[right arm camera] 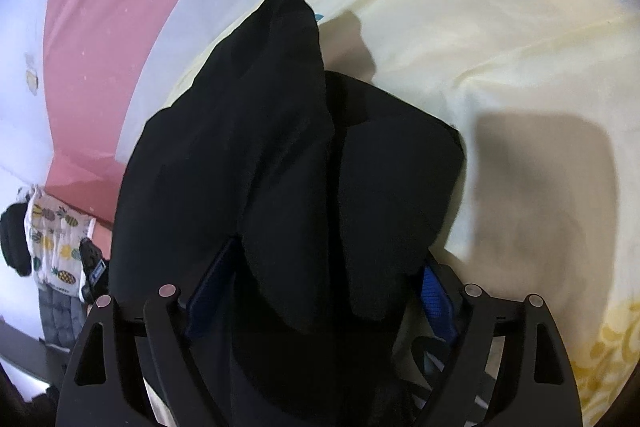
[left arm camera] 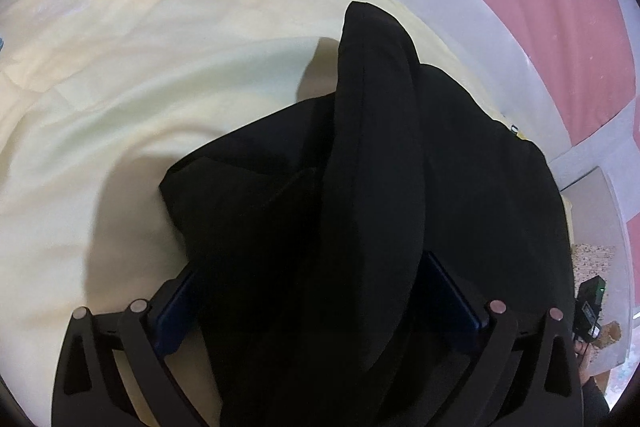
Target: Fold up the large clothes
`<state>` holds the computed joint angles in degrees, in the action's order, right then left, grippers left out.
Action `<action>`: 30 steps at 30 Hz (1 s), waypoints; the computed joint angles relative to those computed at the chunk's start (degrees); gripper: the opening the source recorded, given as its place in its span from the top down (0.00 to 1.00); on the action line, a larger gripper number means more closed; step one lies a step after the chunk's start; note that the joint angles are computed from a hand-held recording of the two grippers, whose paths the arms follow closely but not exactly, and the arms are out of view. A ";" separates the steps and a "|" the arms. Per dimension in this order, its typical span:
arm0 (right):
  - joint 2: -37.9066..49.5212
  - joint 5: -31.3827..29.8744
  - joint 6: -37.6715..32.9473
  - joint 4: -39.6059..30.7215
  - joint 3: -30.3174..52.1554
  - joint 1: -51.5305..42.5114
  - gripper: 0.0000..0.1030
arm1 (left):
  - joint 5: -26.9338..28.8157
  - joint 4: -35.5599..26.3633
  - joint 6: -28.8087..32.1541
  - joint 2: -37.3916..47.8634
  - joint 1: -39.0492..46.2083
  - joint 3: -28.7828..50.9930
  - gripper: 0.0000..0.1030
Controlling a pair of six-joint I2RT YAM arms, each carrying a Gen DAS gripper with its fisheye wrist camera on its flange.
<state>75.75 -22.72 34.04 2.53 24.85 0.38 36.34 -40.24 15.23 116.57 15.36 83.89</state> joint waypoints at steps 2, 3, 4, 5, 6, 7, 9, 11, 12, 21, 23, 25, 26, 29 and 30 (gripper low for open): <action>-0.61 1.26 -0.36 -0.39 -0.04 1.02 0.26 | -1.37 1.39 -0.76 -0.93 -0.77 -1.16 0.00; -1.51 1.78 -0.29 -0.48 -0.49 1.48 0.34 | -1.90 1.84 -0.79 -1.48 -1.06 -1.68 0.02; -2.51 2.47 -0.10 -0.43 -0.93 2.14 0.42 | -2.00 2.04 -0.25 -2.10 -0.96 -2.34 0.03; -3.31 3.37 0.32 -0.76 -0.96 2.99 0.44 | -2.07 2.24 0.06 -2.66 -1.02 -2.85 0.08; -3.90 4.21 0.61 -1.34 -0.85 3.76 0.49 | -2.22 2.46 0.40 -3.40 -1.14 -3.49 0.15; -4.07 4.86 0.84 -1.75 -0.54 4.39 0.53 | -2.40 2.83 0.56 -4.19 -1.31 -4.18 0.19; -4.88 6.71 1.43 -3.47 0.19 5.85 0.58 | -3.32 4.01 0.52 -6.39 -1.85 -6.16 0.32; -5.83 9.06 2.29 -5.54 1.10 7.56 0.62 | -5.13 5.01 0.60 -8.61 -2.65 -7.87 0.42; -5.94 10.11 2.94 -6.18 1.67 8.24 0.64 | -6.14 5.00 0.61 -9.71 -3.02 -8.32 0.51; -13.41 13.20 3.15 -17.17 5.70 9.06 0.71 | -10.44 -0.76 1.45 -15.90 -3.63 -5.82 0.69; -15.15 13.56 3.26 -19.82 6.89 9.45 0.72 | -10.18 -2.12 1.76 -17.05 -3.10 -5.18 0.69; -16.73 14.05 3.48 -21.97 7.71 9.92 0.72 | -9.51 -3.41 2.56 -18.34 -2.14 -4.97 0.70; -17.48 14.21 3.70 -23.12 8.16 10.22 0.72 | -8.92 -4.12 3.42 -18.99 -1.19 -5.02 0.70; -17.85 17.72 6.99 -24.53 9.53 15.43 0.72 | -9.36 -5.38 2.95 -22.03 -2.00 -6.04 0.71; -19.13 18.13 7.43 -25.76 9.44 16.22 0.72 | -9.05 -6.61 3.74 -22.97 -1.41 -5.99 0.71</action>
<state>56.62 -4.59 41.47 -23.24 34.30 16.60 27.29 -46.85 18.97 93.60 13.95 77.90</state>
